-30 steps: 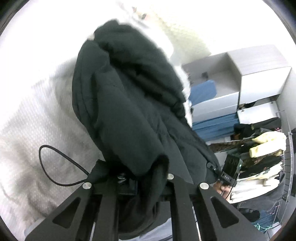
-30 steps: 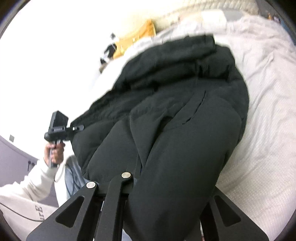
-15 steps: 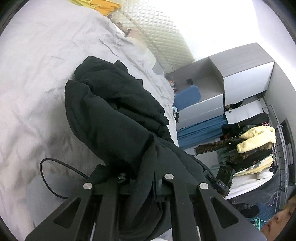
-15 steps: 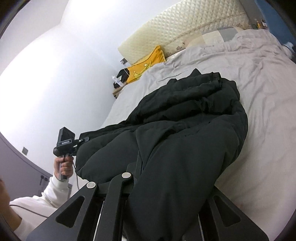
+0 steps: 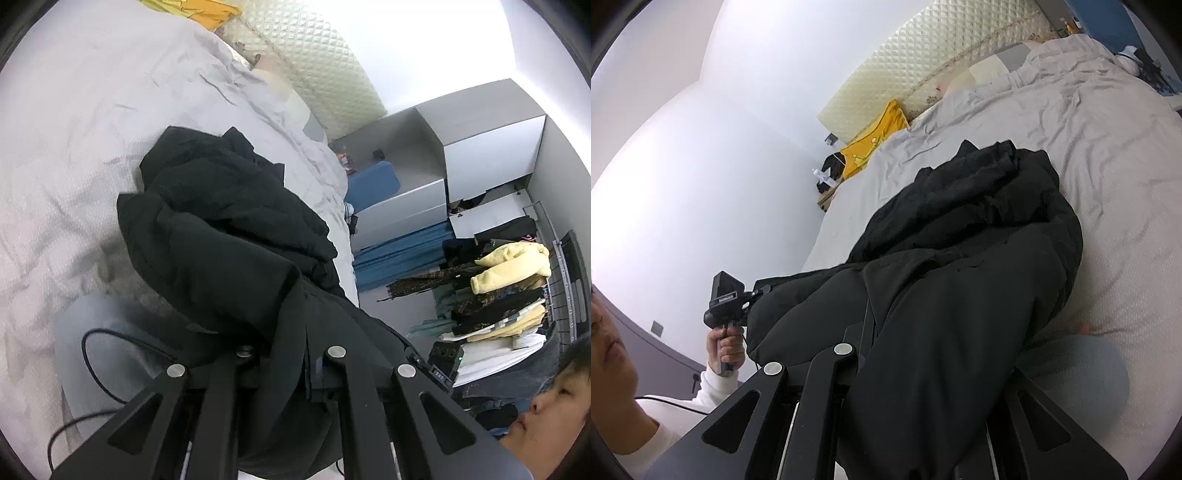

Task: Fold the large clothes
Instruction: 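Lift the hem with both tools and fold it toward the collar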

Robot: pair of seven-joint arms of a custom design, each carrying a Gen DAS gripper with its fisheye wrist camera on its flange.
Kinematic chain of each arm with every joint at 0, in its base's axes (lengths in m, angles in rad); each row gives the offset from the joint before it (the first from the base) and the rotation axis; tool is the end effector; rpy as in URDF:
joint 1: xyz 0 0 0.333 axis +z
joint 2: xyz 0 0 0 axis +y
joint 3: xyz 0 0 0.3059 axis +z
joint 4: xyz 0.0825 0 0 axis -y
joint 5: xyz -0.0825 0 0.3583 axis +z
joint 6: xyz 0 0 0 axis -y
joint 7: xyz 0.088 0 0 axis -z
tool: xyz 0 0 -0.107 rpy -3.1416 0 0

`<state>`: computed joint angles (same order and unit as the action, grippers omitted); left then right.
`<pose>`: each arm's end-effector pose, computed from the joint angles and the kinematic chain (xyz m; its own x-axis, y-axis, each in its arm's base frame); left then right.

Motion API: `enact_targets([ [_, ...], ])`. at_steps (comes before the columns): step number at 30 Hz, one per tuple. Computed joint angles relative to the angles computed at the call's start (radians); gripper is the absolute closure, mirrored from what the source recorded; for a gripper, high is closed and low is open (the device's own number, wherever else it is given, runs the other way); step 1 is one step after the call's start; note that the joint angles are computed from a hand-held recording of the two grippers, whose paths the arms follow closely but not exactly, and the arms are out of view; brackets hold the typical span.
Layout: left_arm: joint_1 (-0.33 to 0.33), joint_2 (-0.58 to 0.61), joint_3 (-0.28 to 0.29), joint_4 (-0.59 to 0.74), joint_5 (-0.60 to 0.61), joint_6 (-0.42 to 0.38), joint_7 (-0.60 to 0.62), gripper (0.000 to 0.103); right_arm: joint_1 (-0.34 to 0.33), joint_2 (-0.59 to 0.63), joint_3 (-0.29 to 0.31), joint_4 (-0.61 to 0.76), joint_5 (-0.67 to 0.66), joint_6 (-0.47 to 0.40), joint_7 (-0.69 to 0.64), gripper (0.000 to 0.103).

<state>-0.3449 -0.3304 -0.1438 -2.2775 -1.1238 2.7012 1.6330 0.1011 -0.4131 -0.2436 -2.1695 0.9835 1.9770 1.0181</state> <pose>0.4290 -0.2011 0.5582 0.0252 -0.5996 0.7999 -0.8553 -0.4272 -0.2933 0.4376 -0.0269 0.6030 0.2839 -0.6152 -0.7355 -0.8777 0.1420 -0.4576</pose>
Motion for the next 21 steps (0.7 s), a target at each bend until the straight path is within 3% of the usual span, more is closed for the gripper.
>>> enact_targets([
  [5,0.04,0.089,-0.003,0.114,0.103,-0.017,-0.056,0.096,0.003,0.064,-0.002,0.067,0.055,0.014,-0.007,0.095],
  [11,0.112,0.243,-0.008,0.291,0.223,-0.056,-0.163,0.095,-0.025,0.244,0.022,0.25,0.166,0.003,0.018,0.094],
  [15,0.159,0.366,-0.021,0.442,0.387,-0.095,-0.314,0.094,-0.067,0.387,0.064,0.399,0.222,0.008,0.06,0.094],
  [21,0.182,0.596,-0.012,0.749,0.678,-0.224,-0.56,0.093,-0.124,0.651,0.146,0.689,0.235,0.042,0.218,0.093],
])
